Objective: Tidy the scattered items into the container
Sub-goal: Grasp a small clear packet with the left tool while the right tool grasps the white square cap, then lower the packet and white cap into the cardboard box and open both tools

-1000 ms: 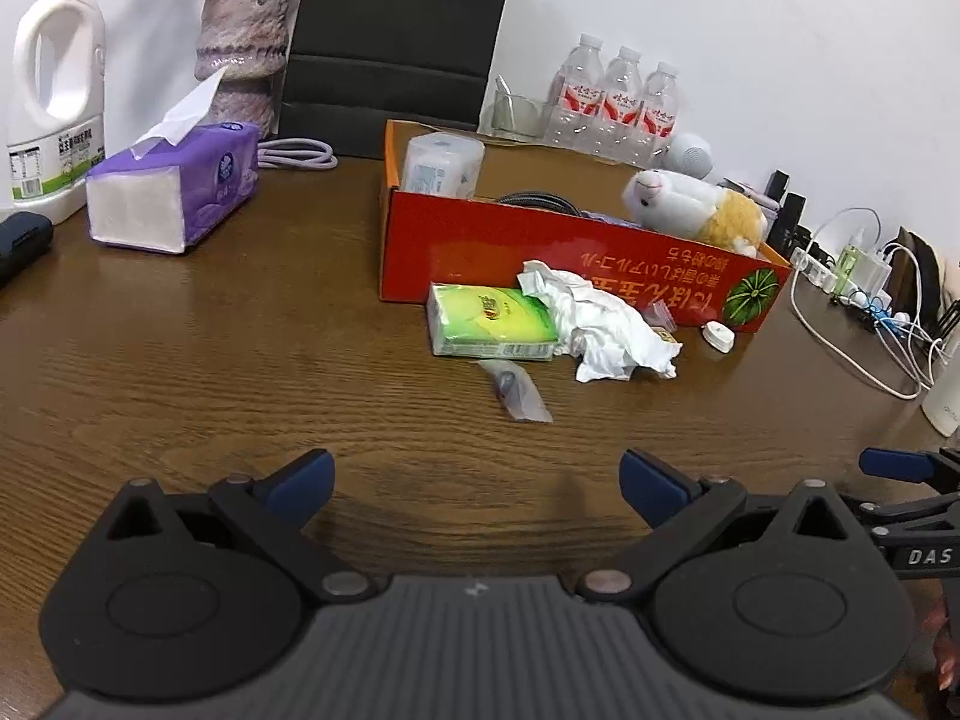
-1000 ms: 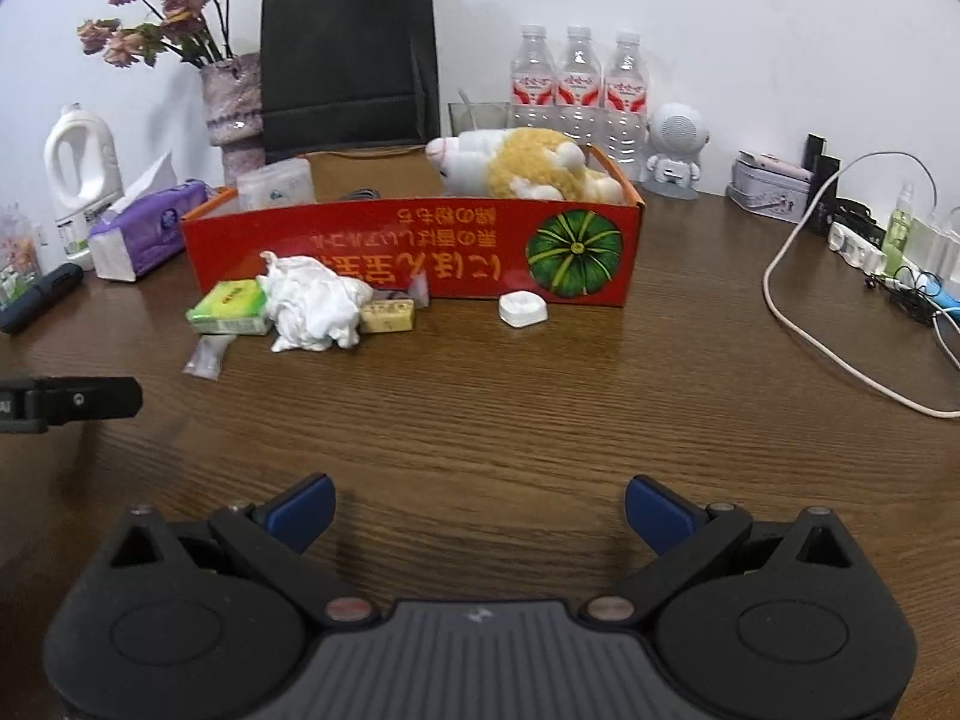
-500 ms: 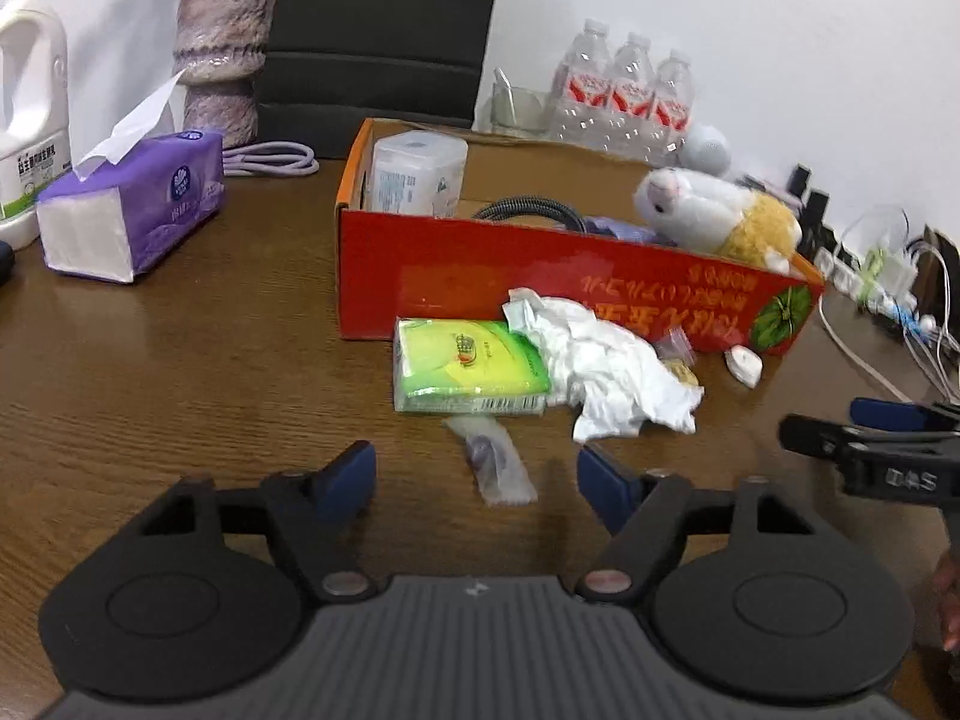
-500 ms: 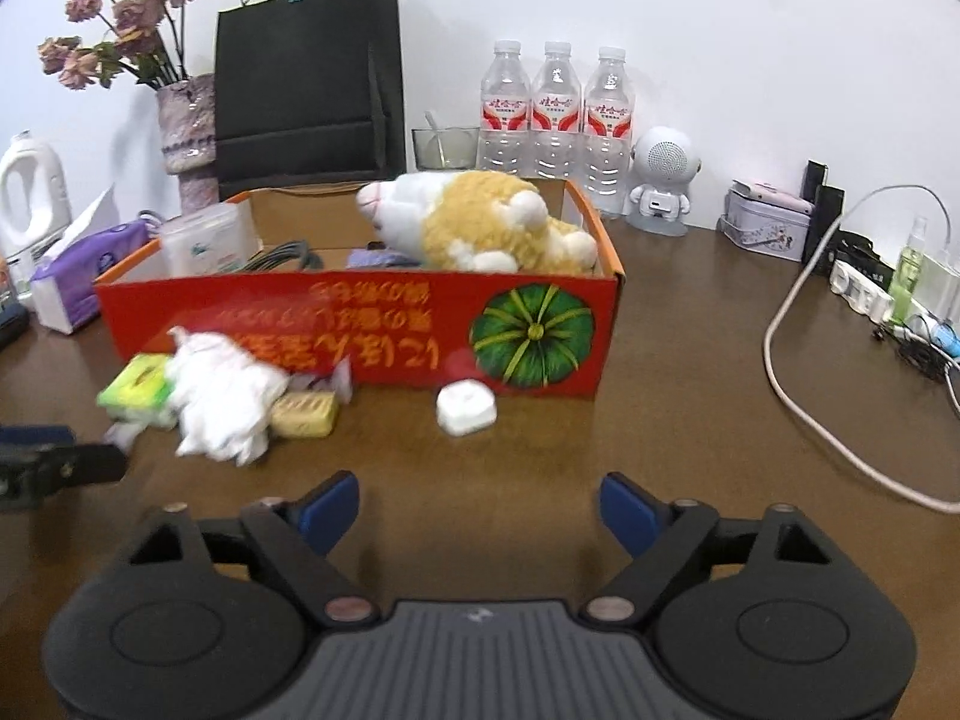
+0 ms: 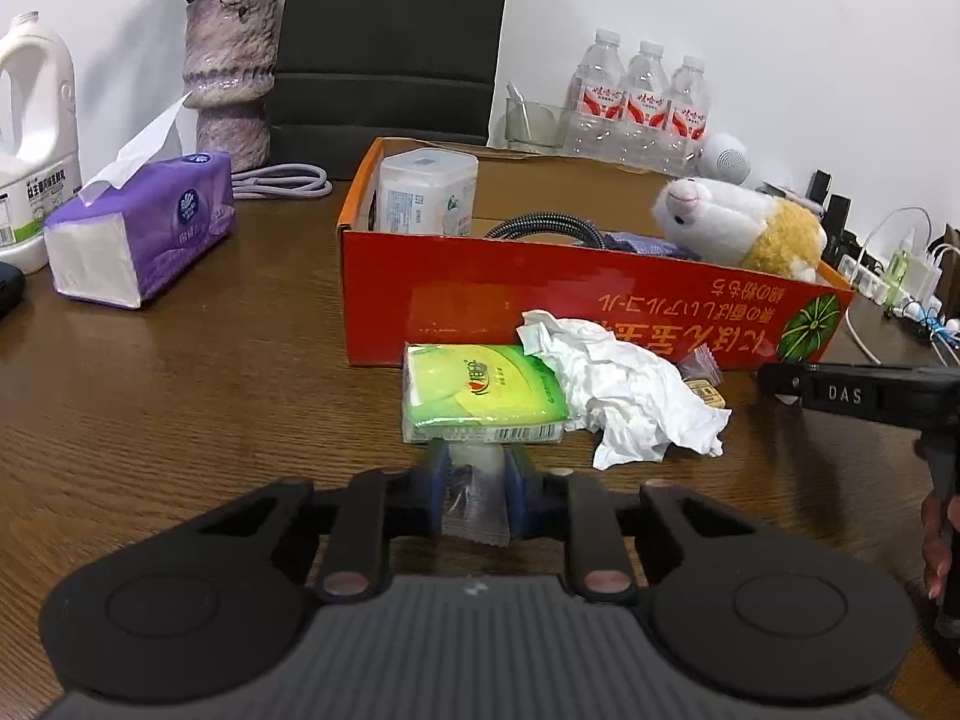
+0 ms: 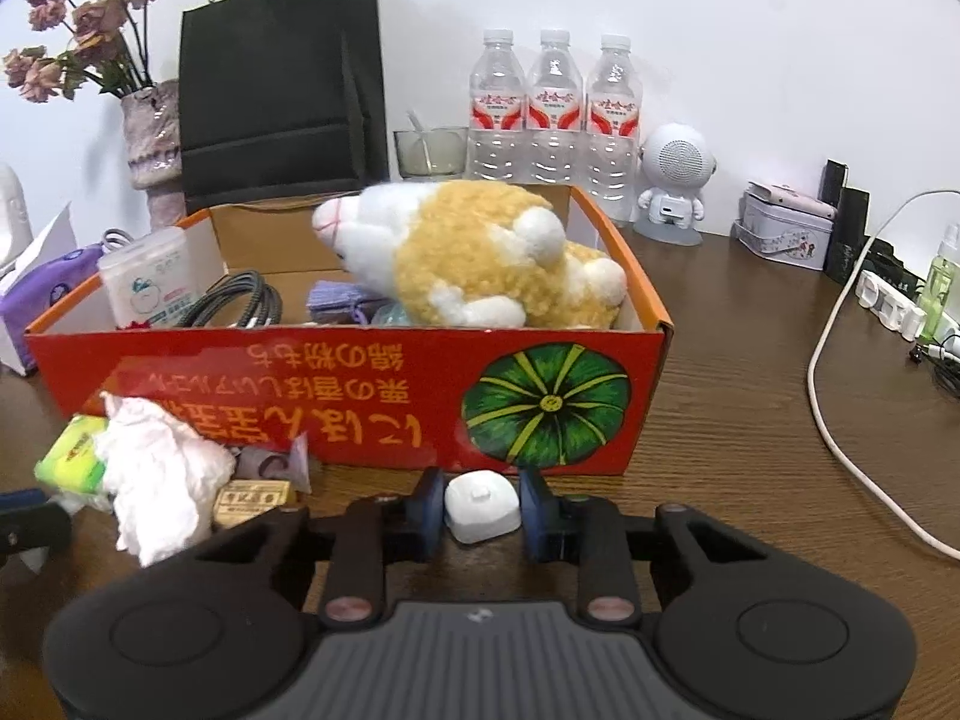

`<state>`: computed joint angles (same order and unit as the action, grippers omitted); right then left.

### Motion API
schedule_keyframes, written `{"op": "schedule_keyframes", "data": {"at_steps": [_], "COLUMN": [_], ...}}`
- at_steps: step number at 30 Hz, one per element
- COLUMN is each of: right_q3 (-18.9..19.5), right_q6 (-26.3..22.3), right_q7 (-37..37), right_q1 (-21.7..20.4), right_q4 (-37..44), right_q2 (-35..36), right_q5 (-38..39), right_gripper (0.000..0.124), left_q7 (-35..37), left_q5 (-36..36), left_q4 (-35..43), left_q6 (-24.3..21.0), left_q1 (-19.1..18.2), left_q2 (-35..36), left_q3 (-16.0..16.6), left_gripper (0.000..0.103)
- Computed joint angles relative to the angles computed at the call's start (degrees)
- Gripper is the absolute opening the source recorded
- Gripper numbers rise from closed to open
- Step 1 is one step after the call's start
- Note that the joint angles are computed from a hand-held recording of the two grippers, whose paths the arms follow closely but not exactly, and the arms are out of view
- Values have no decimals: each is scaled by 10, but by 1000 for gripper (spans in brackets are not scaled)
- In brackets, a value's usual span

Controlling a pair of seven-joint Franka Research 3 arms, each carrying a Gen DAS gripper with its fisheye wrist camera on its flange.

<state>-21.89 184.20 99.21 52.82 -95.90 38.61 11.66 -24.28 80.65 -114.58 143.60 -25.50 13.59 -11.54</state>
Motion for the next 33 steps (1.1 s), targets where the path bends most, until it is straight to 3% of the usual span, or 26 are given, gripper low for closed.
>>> {"op": "schedule_keyframes", "data": {"at_steps": [2, 9, 18, 21, 30, 33], "right_q3": [14, -9, 12, 38, 103, 107], "right_q6": [12, 83, 173, 196, 193, 185], "right_q7": [-6, -42, -130, -155, -226, -265], "right_q1": [-8, 37, 89, 88, 59, 58], "right_q4": [-12, -89, -225, -260, -264, -238], "right_q2": [-8, -47, -134, -163, -185, -177], "right_q5": [2, 49, 121, 134, 183, 209], "right_gripper": [26, 26, 26, 26, 26, 26], "left_q7": [-3, -37, -103, -112, -149, -150], "left_q5": [3, 30, 91, 107, 152, 159], "left_q4": [-2, -32, -100, -114, -123, -117], "left_q6": [-1, 15, 41, 47, 60, 66], "left_q1": [-1, 4, 17, 19, 25, 29], "left_q2": [-1, -29, -95, -110, -127, -125], "left_q3": [0, -4, -32, -43, -55, -53], "left_gripper": [20, 20, 20, 20, 20, 20]}}
